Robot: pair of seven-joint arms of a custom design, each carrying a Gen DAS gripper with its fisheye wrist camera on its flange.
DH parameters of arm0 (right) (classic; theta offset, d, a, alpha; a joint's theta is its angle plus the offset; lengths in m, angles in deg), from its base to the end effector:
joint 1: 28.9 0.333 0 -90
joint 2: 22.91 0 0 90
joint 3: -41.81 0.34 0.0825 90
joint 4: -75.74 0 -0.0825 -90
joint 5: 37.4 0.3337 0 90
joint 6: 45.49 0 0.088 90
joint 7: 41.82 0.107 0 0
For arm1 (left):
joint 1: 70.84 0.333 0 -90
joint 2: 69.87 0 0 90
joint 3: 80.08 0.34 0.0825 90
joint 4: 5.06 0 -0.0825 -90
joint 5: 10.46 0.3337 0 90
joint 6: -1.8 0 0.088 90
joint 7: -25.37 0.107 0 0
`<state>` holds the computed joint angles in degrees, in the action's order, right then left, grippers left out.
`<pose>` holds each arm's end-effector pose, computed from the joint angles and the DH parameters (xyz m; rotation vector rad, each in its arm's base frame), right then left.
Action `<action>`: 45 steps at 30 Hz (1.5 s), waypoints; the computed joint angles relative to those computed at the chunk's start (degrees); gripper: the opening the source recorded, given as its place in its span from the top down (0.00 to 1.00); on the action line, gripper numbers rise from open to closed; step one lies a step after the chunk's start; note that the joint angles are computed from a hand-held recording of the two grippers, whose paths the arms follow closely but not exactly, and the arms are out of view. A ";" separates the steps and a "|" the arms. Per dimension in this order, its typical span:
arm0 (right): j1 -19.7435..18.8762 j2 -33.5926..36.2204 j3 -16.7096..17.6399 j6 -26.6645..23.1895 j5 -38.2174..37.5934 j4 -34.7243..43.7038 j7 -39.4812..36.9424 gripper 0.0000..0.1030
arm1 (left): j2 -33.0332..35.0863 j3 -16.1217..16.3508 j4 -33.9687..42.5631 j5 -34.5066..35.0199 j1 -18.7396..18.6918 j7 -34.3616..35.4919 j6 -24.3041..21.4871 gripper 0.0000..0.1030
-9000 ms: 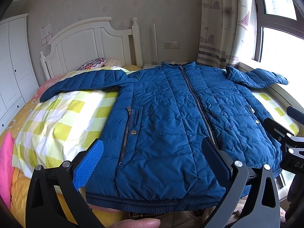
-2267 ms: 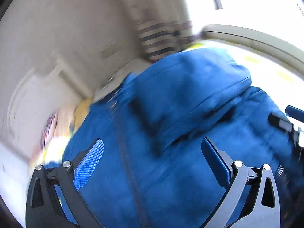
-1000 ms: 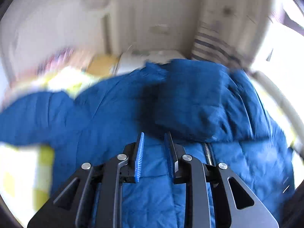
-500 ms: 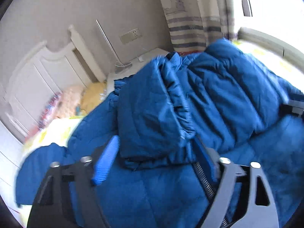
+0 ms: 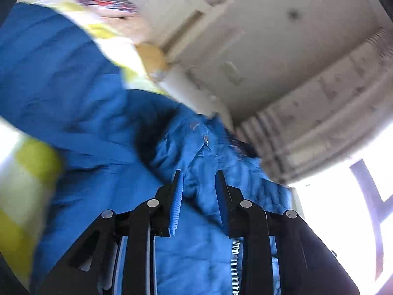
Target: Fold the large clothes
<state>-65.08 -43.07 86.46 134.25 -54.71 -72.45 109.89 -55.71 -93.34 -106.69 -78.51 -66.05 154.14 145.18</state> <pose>0.4175 0.1147 0.4880 -1.1636 2.0892 -0.6179 0.6202 -0.0712 0.5170 1.8968 -1.8276 1.4812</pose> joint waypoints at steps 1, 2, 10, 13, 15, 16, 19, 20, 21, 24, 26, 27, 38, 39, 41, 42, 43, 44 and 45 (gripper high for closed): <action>-0.13 -0.12 0.12 -0.15 -0.03 0.02 0.11 0.28 | 0.14 0.08 0.00 -0.46 0.41 0.06 -0.75 0.68; -0.21 -0.18 0.22 -0.23 -0.08 0.04 0.24 0.28 | 0.49 0.15 0.32 -0.77 0.73 -0.33 -1.73 0.55; -0.38 -0.30 0.37 -1.26 -1.24 0.47 1.21 0.28 | 7.51 -1.89 8.30 1.35 0.49 -4.39 -6.61 0.13; 0.03 -0.18 -0.18 -1.27 -1.97 0.46 1.68 0.28 | 10.99 -2.21 12.31 7.36 -1.71 -8.33 -2.12 0.21; 0.16 -0.14 -0.33 -1.34 -2.35 0.52 2.03 0.28 | 14.68 -1.19 16.56 14.76 -3.55 -14.32 -1.84 0.30; 0.20 -0.10 -0.39 -1.36 -2.55 0.55 2.21 0.28 | 15.06 -1.65 16.78 15.74 -3.55 -14.29 -0.68 0.40; 0.41 -0.11 -0.70 -1.01 -2.96 0.39 2.78 0.28 | 14.54 -1.73 15.55 21.13 -3.87 -16.24 1.91 0.85; 0.45 -0.11 -0.78 -0.69 -2.97 0.24 2.89 0.28 | 13.87 -4.44 14.18 16.90 -0.81 -13.17 1.49 0.91; 0.47 -0.19 -0.83 -0.27 -2.86 0.03 2.96 0.28 | 12.61 -6.94 12.37 13.12 2.08 -10.06 1.45 0.93; 0.20 -0.74 -0.54 0.84 -1.87 -0.64 2.73 0.28 | 5.17 -10.15 5.05 0.29 7.77 1.67 1.54 0.98; -0.13 -1.39 -0.23 2.60 -0.47 -1.64 2.30 0.28 | -1.30 -9.81 -0.19 -8.65 10.60 10.08 0.14 0.98; -0.20 -1.72 -0.19 3.80 0.37 -2.27 1.99 0.28 | -3.87 -8.90 -2.20 -10.92 11.09 12.65 0.11 0.98; -1.10 -4.67 1.87 9.19 9.49 -5.81 -1.70 0.27 | 4.81 -0.48 5.95 13.30 2.59 -5.17 -10.89 0.79; -1.04 -4.71 1.97 9.31 10.24 -5.92 -2.18 0.27 | 6.40 -0.52 7.50 15.35 1.32 -7.07 -9.92 0.78; -1.13 -4.72 2.39 8.93 11.57 -5.77 -3.33 0.27 | 8.61 -0.66 9.44 18.03 0.01 -11.43 -7.76 0.51; -1.16 -4.66 2.60 8.71 12.21 -5.66 -3.92 0.27 | 9.74 -1.47 10.15 17.10 0.21 -12.66 -6.26 0.35; -1.02 -4.65 2.66 8.70 12.90 -5.72 -4.49 0.27 | 10.37 -3.43 10.08 13.26 1.86 -10.26 -5.32 0.10; -0.94 -4.50 2.71 8.73 13.57 -5.68 -5.09 0.27 | 11.01 -5.54 10.58 8.60 3.27 -7.28 -3.95 0.04; -0.76 -4.32 2.70 8.75 14.25 -5.66 -5.68 0.27 | 11.25 -5.65 10.90 7.96 2.71 -7.34 -2.26 0.04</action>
<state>-65.84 -47.39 89.15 143.00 -40.46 -78.12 104.21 -44.46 -98.99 -95.79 -70.55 -63.34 146.80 142.92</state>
